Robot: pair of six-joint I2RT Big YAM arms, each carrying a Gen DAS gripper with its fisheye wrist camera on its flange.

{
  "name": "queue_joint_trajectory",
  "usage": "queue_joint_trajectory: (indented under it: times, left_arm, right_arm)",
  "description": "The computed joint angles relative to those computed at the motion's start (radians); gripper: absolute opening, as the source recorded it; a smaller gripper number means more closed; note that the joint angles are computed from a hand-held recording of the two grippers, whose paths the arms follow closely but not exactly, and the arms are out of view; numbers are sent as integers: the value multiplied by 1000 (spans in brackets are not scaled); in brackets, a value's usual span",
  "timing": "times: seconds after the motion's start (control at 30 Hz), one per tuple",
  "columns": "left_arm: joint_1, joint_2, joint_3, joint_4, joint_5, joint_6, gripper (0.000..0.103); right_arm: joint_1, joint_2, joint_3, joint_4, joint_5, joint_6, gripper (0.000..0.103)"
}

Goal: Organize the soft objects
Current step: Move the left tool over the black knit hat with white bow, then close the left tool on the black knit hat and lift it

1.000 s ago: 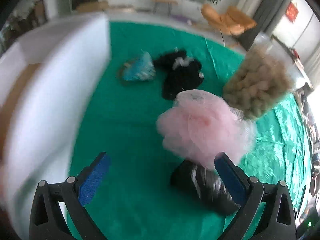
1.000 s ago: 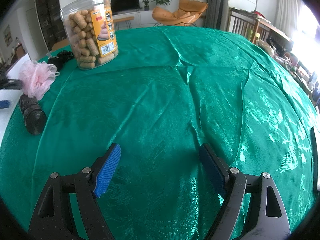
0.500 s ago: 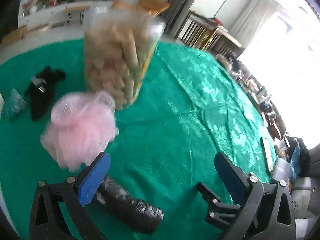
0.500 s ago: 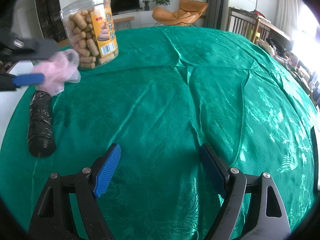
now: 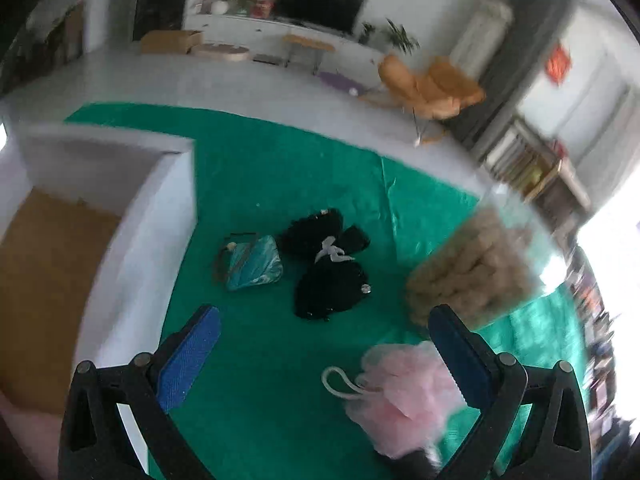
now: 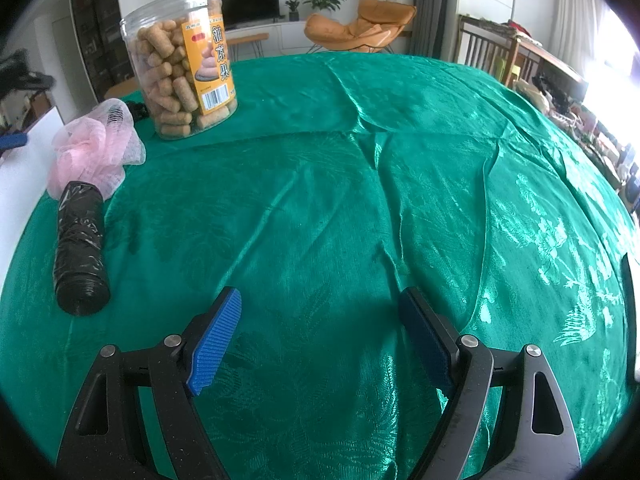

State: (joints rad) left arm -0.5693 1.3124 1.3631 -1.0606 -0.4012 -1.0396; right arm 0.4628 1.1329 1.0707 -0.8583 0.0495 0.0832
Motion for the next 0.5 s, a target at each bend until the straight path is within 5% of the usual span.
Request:
queue_joint_trajectory:
  times: [0.07, 0.13, 0.17, 0.43, 0.5]
  left_arm:
    - [15, 82, 62, -37, 11, 92, 96]
    - [39, 149, 106, -71, 32, 148, 68]
    - [53, 181, 134, -83, 47, 162, 64]
    - [92, 309, 196, -111, 53, 216, 60]
    - [95, 302, 177, -88, 66, 227, 34]
  right_arm:
    - [0, 0, 0, 0, 0, 0, 84]
    - [0, 0, 0, 0, 0, 0, 84]
    - [0, 0, 0, 0, 0, 0, 84]
    - [0, 0, 0, -1, 1, 1, 84]
    - [0, 0, 0, -1, 1, 1, 84]
